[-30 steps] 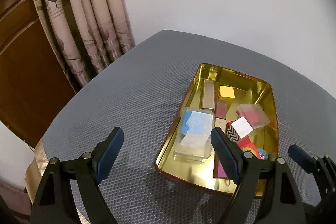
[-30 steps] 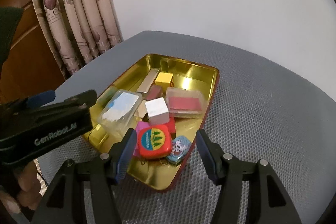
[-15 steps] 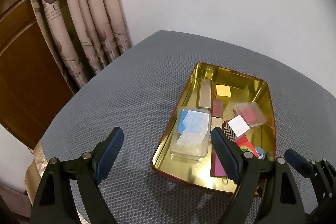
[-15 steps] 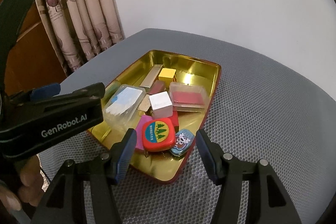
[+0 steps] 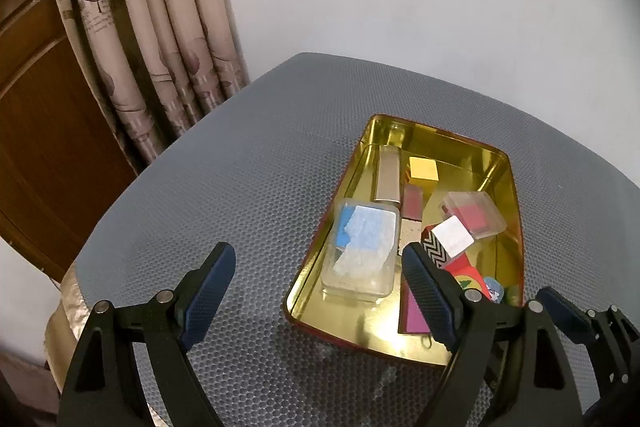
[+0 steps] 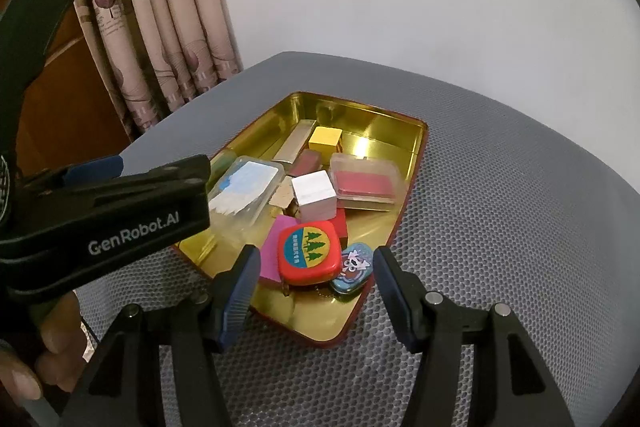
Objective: Organize rigid objects
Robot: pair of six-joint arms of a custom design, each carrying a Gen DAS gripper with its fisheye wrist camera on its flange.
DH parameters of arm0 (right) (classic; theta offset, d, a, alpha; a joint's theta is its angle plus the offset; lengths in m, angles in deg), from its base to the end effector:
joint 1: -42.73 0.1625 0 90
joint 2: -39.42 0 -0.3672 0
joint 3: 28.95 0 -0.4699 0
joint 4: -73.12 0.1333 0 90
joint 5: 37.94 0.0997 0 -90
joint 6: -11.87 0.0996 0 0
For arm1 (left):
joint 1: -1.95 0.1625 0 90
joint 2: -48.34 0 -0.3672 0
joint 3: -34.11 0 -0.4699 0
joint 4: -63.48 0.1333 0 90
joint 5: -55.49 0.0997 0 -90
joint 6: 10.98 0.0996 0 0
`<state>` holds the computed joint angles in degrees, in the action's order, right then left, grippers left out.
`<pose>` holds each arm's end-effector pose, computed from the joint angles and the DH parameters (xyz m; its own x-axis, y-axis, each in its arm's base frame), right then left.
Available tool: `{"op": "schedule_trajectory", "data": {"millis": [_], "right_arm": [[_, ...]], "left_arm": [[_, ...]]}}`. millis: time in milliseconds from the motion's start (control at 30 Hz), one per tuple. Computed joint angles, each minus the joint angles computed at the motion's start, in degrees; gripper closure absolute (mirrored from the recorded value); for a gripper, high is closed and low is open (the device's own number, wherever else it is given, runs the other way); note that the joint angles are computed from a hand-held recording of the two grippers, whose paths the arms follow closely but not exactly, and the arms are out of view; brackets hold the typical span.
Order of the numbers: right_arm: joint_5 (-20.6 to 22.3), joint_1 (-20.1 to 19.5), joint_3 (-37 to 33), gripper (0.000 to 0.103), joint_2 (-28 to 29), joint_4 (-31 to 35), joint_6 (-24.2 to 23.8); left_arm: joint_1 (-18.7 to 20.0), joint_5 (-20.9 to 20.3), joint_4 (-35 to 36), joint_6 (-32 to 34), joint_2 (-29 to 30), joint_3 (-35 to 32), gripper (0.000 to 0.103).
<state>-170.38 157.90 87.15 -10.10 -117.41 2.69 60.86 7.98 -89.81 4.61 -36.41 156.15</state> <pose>0.2933 -0.4687 0.0053 -0.7613 -0.0929 0.6417 -0.4804 0.7455 -0.4620 -0.1015 -0.5568 0.2212 -0.6308 0.3294 -0.7026 0.6578 0.7072 -0.2591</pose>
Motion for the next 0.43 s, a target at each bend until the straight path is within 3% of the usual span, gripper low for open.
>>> {"op": "schedule_trajectory", "data": {"millis": [433], "right_arm": [[-0.4, 0.3, -0.6, 0.043, 0.3, 0.1, 0.6]], "left_arm": [[-0.4, -0.7, 1.3, -0.7, -0.3, -0.2, 0.020]]}}
